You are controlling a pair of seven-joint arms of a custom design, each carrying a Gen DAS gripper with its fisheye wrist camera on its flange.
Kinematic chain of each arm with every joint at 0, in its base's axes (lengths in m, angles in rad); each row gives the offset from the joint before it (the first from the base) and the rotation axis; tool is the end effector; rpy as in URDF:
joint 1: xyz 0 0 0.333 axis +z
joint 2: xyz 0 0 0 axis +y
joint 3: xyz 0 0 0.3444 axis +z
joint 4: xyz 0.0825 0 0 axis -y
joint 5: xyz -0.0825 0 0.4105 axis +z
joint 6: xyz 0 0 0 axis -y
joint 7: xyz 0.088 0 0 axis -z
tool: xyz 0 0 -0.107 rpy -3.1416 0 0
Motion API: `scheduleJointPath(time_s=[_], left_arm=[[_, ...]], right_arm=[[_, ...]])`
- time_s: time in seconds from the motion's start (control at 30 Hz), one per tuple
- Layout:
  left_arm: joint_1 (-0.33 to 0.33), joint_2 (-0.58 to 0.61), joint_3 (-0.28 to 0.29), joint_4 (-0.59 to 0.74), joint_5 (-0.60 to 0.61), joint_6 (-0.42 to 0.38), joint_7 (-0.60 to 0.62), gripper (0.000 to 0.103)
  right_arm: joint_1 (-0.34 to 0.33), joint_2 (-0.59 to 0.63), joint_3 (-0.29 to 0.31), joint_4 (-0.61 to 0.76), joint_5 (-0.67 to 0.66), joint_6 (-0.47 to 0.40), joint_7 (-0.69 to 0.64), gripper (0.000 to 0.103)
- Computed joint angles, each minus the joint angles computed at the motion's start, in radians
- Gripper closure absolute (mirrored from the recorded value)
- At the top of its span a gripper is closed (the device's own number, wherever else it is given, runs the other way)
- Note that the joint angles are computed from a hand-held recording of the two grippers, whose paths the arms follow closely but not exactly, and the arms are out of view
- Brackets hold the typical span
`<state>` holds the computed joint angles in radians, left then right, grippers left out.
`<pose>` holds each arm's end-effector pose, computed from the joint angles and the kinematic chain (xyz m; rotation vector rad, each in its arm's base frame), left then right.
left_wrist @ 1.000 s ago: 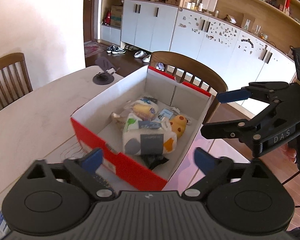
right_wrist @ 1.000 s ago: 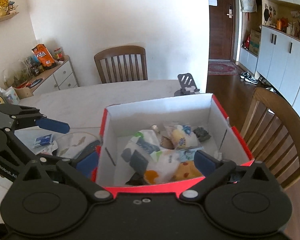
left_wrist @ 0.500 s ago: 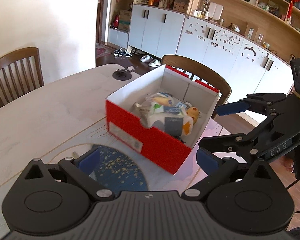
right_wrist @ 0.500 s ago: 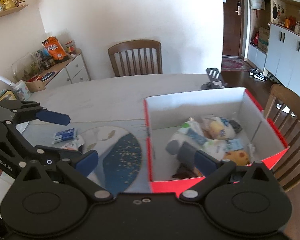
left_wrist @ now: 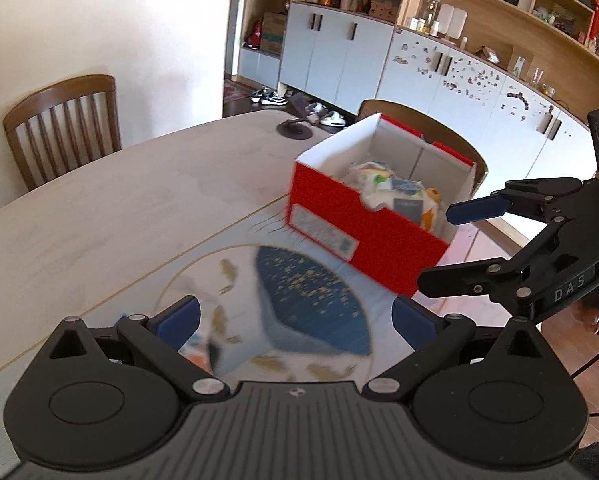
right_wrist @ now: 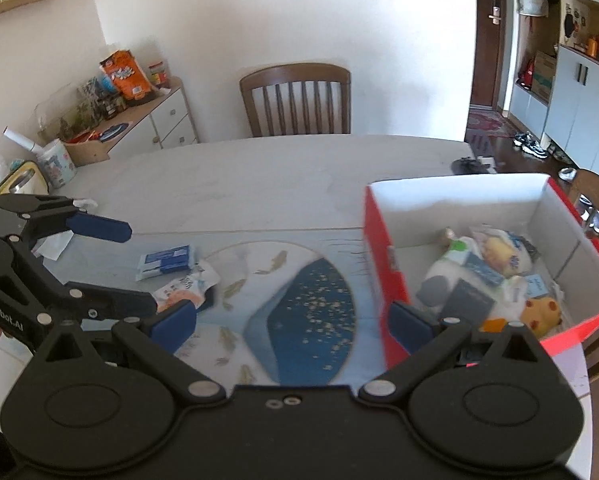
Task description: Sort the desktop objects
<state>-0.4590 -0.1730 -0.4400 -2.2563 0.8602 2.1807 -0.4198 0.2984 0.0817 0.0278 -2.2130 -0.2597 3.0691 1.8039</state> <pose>0.3448 -0.3986 0.4636 -2.1823 1.1475 -0.6873 0.5699 0.2142 0.4426 -2.0081 1.4144 -0.6126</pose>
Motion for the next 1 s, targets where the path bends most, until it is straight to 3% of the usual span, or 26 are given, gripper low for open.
scheduleJointPath(time_s=[0.6, 0.67, 0.73, 1.0], left_arm=[[0.009, -0.198, -0.042, -0.224, -0.164, 0.005, -0.001, 0.0], [0.012, -0.215, -0.043, -0.25, -0.18, 0.017, 0.004, 0.0], [0.015, -0.232, -0.044, -0.276, -0.197, 0.03, 0.01, 0.0], [0.029, -0.283, -0.039, -0.366, -0.269, 0.071, 0.056, 0.0]], right_arm=[[0.108, 0.163, -0.025, 0.179, -0.035, -0.088, 0.091, 0.001], [0.123, 0.183, -0.035, 0.201, -0.049, -0.102, 0.117, 0.001], [0.174, 0.203, -0.082, 0.227, -0.089, -0.132, 0.223, 0.001], [0.161, 0.286, -0.046, 0.318, -0.063, -0.186, 0.232, 0.001]])
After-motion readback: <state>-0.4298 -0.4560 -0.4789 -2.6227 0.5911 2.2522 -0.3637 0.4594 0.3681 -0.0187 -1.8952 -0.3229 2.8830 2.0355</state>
